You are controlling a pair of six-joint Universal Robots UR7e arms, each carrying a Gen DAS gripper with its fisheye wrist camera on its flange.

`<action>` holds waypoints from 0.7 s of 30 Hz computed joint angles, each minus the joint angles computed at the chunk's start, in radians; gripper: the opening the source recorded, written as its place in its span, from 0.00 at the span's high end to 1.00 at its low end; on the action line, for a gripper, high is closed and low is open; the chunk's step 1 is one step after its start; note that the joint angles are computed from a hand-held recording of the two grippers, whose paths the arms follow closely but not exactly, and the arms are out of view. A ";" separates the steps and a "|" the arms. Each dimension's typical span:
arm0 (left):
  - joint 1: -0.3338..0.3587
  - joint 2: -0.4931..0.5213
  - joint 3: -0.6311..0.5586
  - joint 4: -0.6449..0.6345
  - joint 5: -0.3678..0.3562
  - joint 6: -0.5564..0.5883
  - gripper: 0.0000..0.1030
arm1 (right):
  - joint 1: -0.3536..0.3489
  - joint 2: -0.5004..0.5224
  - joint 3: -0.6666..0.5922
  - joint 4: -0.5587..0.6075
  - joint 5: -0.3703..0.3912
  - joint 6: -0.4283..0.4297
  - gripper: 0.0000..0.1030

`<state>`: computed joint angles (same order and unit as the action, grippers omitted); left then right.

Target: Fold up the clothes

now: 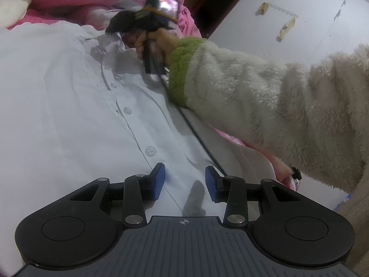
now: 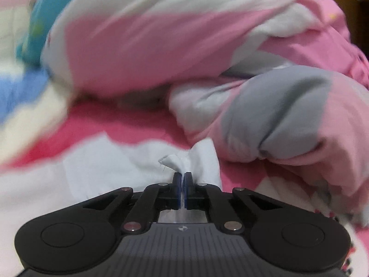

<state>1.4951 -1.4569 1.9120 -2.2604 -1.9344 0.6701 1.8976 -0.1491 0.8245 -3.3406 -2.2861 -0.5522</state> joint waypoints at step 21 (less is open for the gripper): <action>0.004 0.005 -0.001 0.009 -0.027 0.003 0.63 | 0.012 0.092 -0.214 0.292 0.070 0.133 0.59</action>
